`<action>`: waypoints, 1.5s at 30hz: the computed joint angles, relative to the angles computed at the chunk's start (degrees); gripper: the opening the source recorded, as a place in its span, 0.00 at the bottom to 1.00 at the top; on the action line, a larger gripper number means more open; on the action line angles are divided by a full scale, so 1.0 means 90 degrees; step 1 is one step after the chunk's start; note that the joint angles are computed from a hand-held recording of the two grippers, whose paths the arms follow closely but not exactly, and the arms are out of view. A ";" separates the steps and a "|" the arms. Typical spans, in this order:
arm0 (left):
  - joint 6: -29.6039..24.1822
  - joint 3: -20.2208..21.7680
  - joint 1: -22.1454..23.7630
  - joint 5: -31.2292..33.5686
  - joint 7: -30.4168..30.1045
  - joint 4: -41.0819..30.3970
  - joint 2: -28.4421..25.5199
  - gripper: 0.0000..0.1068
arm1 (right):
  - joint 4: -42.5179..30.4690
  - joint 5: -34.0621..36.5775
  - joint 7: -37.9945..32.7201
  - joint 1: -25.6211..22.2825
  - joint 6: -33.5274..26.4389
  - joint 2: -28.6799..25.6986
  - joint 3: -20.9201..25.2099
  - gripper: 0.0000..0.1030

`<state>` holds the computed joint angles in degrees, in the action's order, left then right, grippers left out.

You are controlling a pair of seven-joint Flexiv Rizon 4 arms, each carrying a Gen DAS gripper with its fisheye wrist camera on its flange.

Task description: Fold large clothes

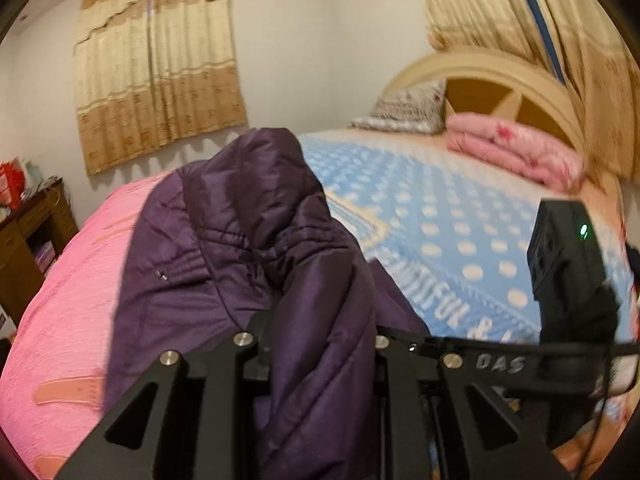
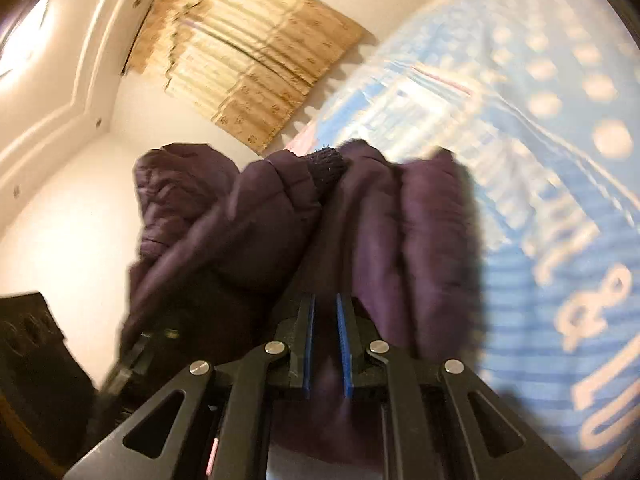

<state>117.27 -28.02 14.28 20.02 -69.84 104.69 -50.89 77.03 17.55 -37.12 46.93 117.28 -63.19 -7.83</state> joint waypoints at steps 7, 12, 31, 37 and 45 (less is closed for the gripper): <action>-0.0085 -0.0466 0.0517 0.0357 -0.0121 0.0260 0.0021 0.21 | -0.0172 -0.0716 0.0172 -0.0840 0.1334 -0.0136 0.0952 0.80; -0.0027 -0.0699 0.0770 0.0432 -0.0130 0.0423 -0.0046 0.22 | -0.0665 -0.2190 0.0551 -0.1426 0.1229 -0.0340 0.1460 0.99; 0.0049 -0.3344 0.4218 0.0590 0.0261 0.1746 -0.0319 0.92 | -0.1467 -0.3612 0.1133 -0.1526 -0.1434 -0.0450 0.1022 0.35; -0.0914 -0.1667 0.2637 -0.0785 -0.0286 0.0526 0.0075 0.79 | -0.0935 -0.3022 0.0604 -0.0873 -0.1134 0.0122 0.0090 0.29; -0.0873 -0.1686 0.1801 -0.1207 0.0081 0.0551 -0.0097 0.61 | -0.0286 -0.2113 0.0303 -0.0996 -0.1003 0.0299 -0.0003 0.29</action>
